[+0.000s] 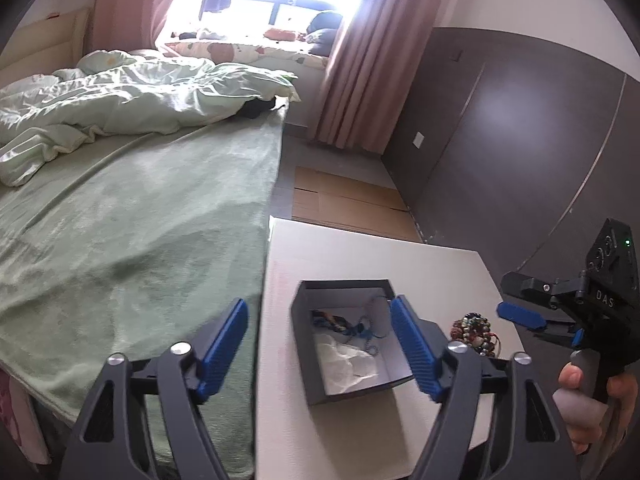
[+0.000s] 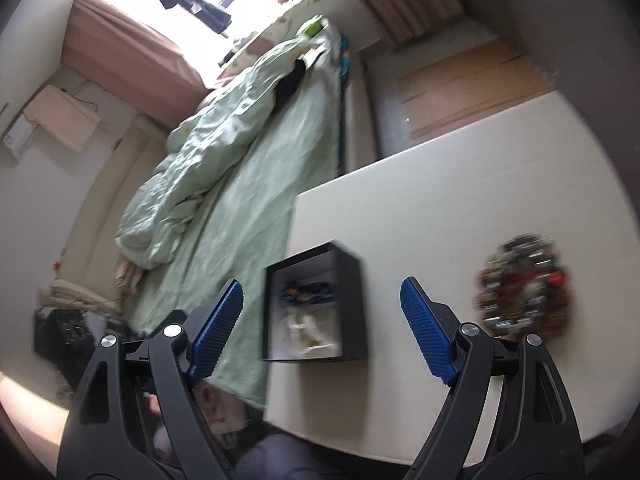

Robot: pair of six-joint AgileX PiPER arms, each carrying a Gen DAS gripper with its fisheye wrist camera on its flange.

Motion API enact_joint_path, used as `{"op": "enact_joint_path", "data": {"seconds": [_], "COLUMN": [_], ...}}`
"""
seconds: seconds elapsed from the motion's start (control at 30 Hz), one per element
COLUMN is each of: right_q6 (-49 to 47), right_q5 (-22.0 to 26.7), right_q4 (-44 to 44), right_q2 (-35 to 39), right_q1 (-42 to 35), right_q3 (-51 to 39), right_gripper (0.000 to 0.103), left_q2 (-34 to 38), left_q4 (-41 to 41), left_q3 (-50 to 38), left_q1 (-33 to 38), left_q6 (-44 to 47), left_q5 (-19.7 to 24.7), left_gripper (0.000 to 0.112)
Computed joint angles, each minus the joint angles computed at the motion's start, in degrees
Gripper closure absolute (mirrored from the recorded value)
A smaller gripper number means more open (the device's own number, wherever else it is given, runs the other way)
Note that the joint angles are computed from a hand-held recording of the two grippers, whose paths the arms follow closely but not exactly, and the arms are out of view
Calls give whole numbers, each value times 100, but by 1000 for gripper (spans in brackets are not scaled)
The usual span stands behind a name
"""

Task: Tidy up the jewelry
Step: 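Move the left tool back to the bracelet pile and grasp a beaded bracelet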

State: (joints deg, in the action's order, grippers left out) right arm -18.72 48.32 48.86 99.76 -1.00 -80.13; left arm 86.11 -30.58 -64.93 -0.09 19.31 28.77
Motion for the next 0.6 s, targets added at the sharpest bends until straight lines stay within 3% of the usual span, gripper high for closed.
{"op": "enact_joint_path", "data": {"seconds": [0.17,0.6], "right_q6": [-40,-524], "right_q5": [-175,-290], "right_q4": [-404,-498], "right_q2": [-311,-281], "right_q1": [-377,-1345], "right_q3": [289,850], "right_gripper": [22,19], "left_q2": [32,481], "left_q4": [248,789], "left_q3": [-37,-497], "left_q1": [-464,-1553], "left_q6": [-319,-1026], "left_q5": [-229,-334], "left_gripper": [26,30]}}
